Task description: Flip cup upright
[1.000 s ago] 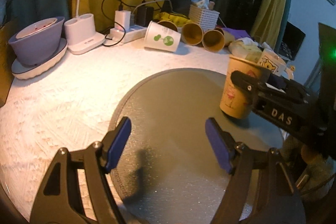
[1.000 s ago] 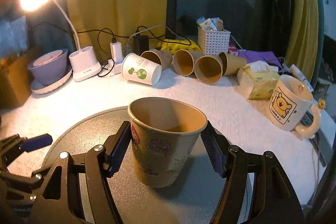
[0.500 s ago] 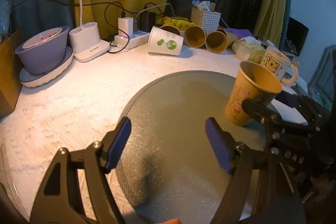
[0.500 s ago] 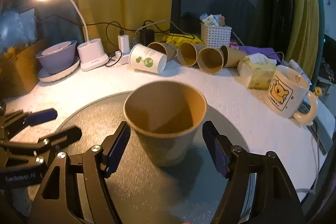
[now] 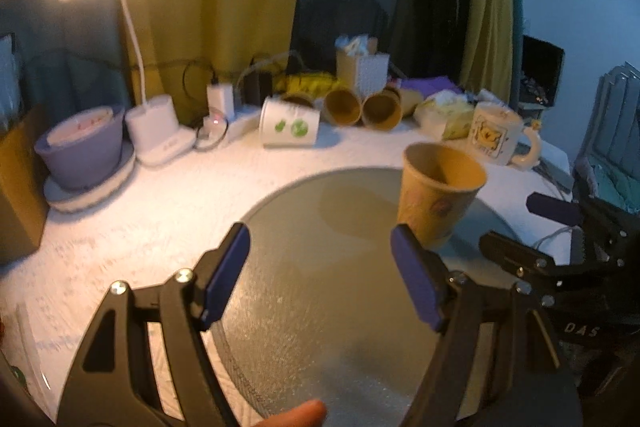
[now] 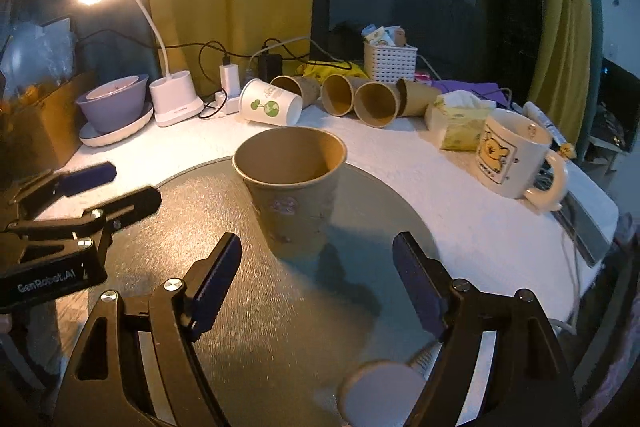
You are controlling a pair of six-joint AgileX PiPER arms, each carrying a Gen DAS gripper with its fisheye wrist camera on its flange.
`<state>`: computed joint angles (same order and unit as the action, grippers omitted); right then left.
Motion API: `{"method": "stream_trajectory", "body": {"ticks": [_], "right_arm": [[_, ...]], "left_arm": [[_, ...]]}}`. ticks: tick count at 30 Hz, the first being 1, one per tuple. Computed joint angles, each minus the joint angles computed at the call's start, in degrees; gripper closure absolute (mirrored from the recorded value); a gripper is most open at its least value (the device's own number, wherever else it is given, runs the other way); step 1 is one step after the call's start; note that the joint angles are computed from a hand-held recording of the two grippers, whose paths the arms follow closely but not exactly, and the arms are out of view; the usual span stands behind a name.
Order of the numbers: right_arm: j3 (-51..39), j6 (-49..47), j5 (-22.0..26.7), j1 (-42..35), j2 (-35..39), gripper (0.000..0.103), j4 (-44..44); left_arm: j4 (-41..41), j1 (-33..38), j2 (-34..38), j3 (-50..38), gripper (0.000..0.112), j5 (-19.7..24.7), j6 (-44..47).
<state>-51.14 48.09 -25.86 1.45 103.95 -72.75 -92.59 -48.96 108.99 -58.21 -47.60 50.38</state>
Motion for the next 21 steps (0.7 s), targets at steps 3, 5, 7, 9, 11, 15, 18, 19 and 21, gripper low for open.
{"method": "stream_trajectory", "body": {"ticks": [3,5,7,9,11,15,18,19,21], "right_arm": [[1.4,1.1,-0.8,-1.5,-1.7,0.022,-1.3],[2.1,4.3,-1.5,-2.7,-3.0,0.022,-3.9],[3.6,4.5,-2.0,-3.7,-4.9,0.022,-3.3],[5.2,2.8,-2.5,-4.6,-7.0,0.022,-1.0],[6.1,3.0,-3.5,-5.8,-8.8,0.022,-0.9],[7.1,5.2,-5.8,-8.0,-12.2,0.022,-2.8],[7.8,6.6,-6.8,-8.8,-14.6,0.022,-4.2],[7.9,7.3,-7.2,-9.1,-15.4,0.022,-4.9],[8.6,7.7,-8.2,-9.8,-17.2,0.022,-5.4]], "left_arm": [[3.1,-2.1,-0.9,1.0,0.037,-2.7,-2.3],[5.4,-3.6,-1.8,2.1,0.024,-4.8,-4.1],[7.4,-5.2,-2.8,3.2,0.022,-7.2,-5.5],[7.8,-6.8,-3.3,3.3,0.022,-10.3,-4.5],[8.6,-8.7,-3.4,3.3,0.022,-14.1,-3.6],[10.7,-11.6,-4.5,4.5,0.022,-18.7,-4.1],[11.9,-12.6,-5.0,5.1,0.021,-20.0,-4.7],[12.2,-12.7,-5.3,5.3,0.021,-20.1,-5.1],[12.4,-12.8,-5.7,5.6,0.021,-20.0,-5.7]]}}
